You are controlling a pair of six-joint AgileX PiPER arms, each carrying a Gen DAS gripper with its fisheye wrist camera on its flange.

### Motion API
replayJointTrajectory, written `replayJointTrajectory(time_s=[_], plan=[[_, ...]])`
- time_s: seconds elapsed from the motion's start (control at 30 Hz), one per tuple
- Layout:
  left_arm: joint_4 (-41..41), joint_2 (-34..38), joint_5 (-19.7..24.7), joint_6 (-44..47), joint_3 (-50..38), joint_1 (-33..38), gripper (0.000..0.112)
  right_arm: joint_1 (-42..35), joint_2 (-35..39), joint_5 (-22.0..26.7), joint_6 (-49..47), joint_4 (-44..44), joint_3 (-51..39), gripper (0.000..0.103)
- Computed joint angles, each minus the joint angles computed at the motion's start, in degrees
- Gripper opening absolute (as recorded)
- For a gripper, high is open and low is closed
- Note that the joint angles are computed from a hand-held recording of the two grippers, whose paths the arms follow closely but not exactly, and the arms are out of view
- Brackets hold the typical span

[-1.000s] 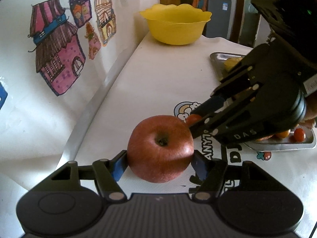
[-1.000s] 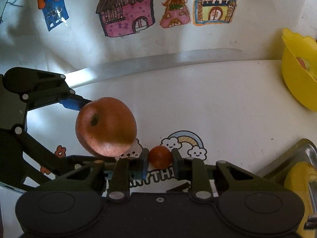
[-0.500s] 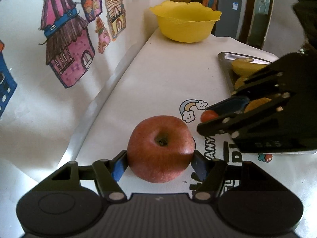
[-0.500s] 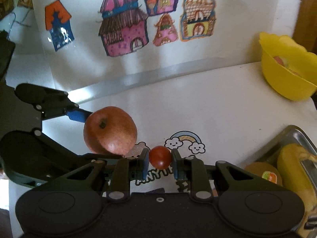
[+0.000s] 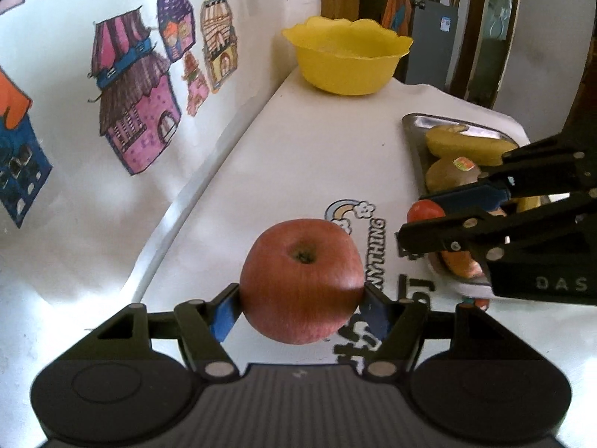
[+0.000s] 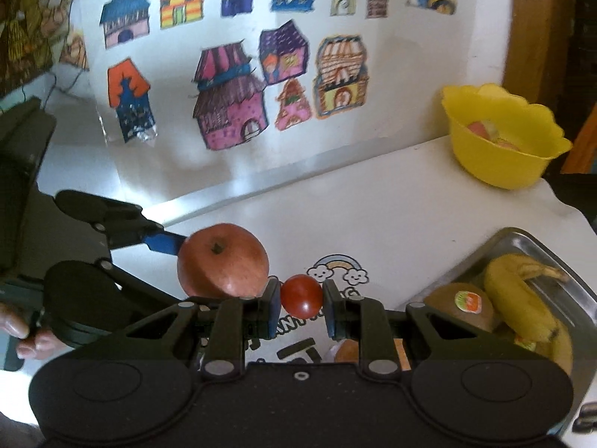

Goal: Organize fruits
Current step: 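Grasp the red apple with the left tool while the right tool grasps the cherry tomato, then carry the red apple and cherry tomato over the metal tray with both tools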

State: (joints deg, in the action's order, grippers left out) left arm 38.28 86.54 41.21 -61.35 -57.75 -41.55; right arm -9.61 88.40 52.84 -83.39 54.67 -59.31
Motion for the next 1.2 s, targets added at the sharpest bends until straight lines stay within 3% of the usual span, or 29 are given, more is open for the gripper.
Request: replayJointTrajectory(time_s=[0.47, 1.2], plan=[[2.57, 3.59, -0.21, -1.58, -6.86, -3.26, 0.072, -12.16, -4.91, 2.12, -1.62, 1.49, 3.1, 0.025], [-0.04, 19.15, -3.38, 6.21, -27.56, -8.28, 0.072, -27.62, 0.63, 0.64, -3.17, 0.31, 2.5, 0.025]])
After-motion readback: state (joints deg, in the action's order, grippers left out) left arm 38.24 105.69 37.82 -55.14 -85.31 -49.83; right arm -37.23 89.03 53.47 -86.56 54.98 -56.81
